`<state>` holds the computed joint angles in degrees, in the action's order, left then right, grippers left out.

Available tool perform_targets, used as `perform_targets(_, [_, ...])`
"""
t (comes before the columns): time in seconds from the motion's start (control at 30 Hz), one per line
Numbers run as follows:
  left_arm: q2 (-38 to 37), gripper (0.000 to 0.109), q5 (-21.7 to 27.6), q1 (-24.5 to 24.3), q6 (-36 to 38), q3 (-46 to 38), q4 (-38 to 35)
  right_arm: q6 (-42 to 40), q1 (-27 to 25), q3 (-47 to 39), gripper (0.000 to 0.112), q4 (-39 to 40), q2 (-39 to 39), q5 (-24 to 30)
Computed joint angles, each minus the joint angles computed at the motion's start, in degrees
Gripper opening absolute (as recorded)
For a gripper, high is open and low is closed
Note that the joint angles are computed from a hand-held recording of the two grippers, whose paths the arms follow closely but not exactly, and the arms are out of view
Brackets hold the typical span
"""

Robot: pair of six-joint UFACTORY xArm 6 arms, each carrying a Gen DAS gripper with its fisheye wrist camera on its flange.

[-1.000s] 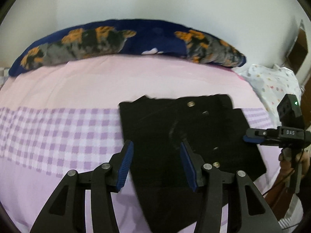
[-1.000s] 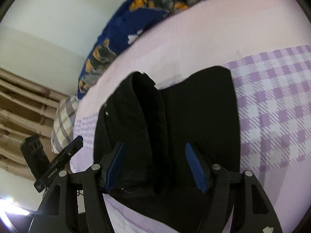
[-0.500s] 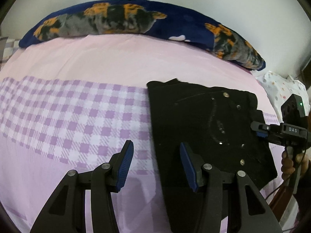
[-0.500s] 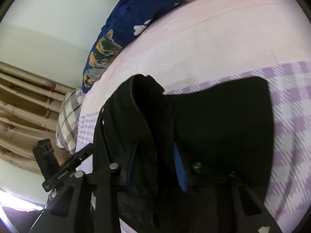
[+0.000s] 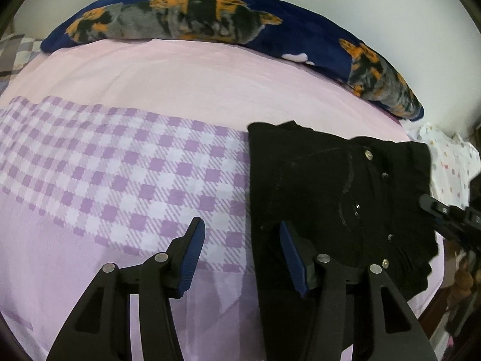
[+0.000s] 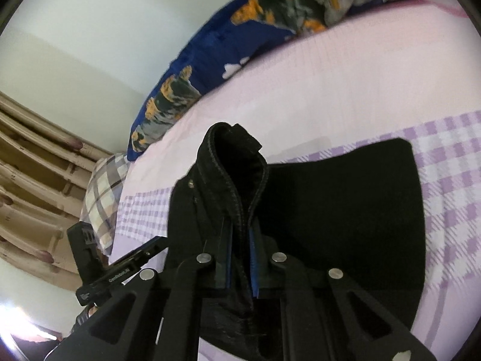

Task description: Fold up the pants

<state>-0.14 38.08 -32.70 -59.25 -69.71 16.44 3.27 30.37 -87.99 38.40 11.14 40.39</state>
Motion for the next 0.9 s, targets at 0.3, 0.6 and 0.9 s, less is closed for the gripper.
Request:
perform_targets(0.3, [0.6,0.053,0.2,-1.3,0.4,-2.8,2.3,6.7,-1.7,5.2,0.009,-6.8,-6.0,-2.1])
perform_targets(0.6, [5.1,0.053,1.1,-4.1,4.7,-8.7,2.4,12.9,-5.5,13.2,0.009,-11.8,-8.9,-5.5])
perform_targets(0.9, [8.6,0.053,1.2,-7.2,18.3,-11.6,-5.9,16.3,-5.8,13.9,0.024,-17.5,-8.8,-4.9])
